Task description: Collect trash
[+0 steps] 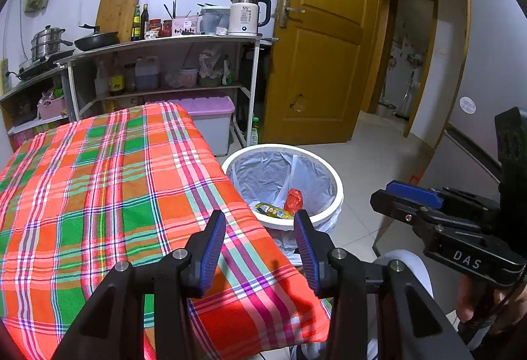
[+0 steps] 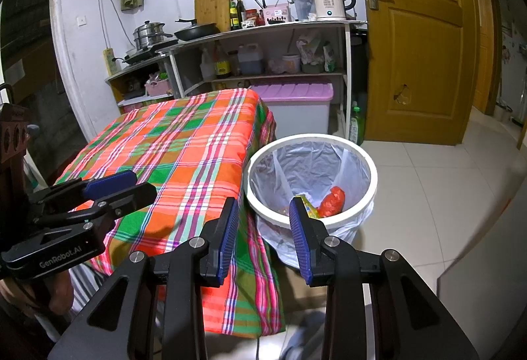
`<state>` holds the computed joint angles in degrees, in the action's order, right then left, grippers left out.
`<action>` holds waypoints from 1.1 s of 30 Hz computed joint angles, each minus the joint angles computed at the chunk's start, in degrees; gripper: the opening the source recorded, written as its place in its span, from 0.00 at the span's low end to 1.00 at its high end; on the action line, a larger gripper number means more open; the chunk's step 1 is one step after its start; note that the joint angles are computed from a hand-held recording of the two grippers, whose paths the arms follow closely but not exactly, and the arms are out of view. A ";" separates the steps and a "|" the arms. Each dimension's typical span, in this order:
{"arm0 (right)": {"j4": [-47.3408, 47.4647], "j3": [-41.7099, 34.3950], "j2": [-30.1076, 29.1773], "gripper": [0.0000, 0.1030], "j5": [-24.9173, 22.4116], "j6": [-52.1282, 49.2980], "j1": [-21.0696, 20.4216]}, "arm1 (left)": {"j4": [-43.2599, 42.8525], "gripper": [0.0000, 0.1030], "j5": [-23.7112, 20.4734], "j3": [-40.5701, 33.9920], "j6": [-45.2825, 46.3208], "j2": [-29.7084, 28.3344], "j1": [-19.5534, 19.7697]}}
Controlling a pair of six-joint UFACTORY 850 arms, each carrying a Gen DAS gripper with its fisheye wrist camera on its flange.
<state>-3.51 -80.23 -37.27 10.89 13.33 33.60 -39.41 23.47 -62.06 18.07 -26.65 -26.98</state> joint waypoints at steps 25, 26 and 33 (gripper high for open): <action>-0.43 -0.20 -0.28 0.32 -0.32 0.22 -0.18 | -3.08 0.42 0.82 -0.24 3.10 -0.23 -0.29; -0.32 -0.30 -0.38 0.32 -0.39 0.10 -0.17 | -3.42 0.42 0.83 -0.34 3.49 -0.30 -0.29; -1.17 -1.00 -0.93 0.32 -0.94 0.78 -0.39 | -7.30 0.42 0.79 -1.21 7.17 -1.19 -0.49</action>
<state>-4.68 -81.23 -38.20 9.95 14.11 33.21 -46.71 24.26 -63.26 25.25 -27.84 -27.48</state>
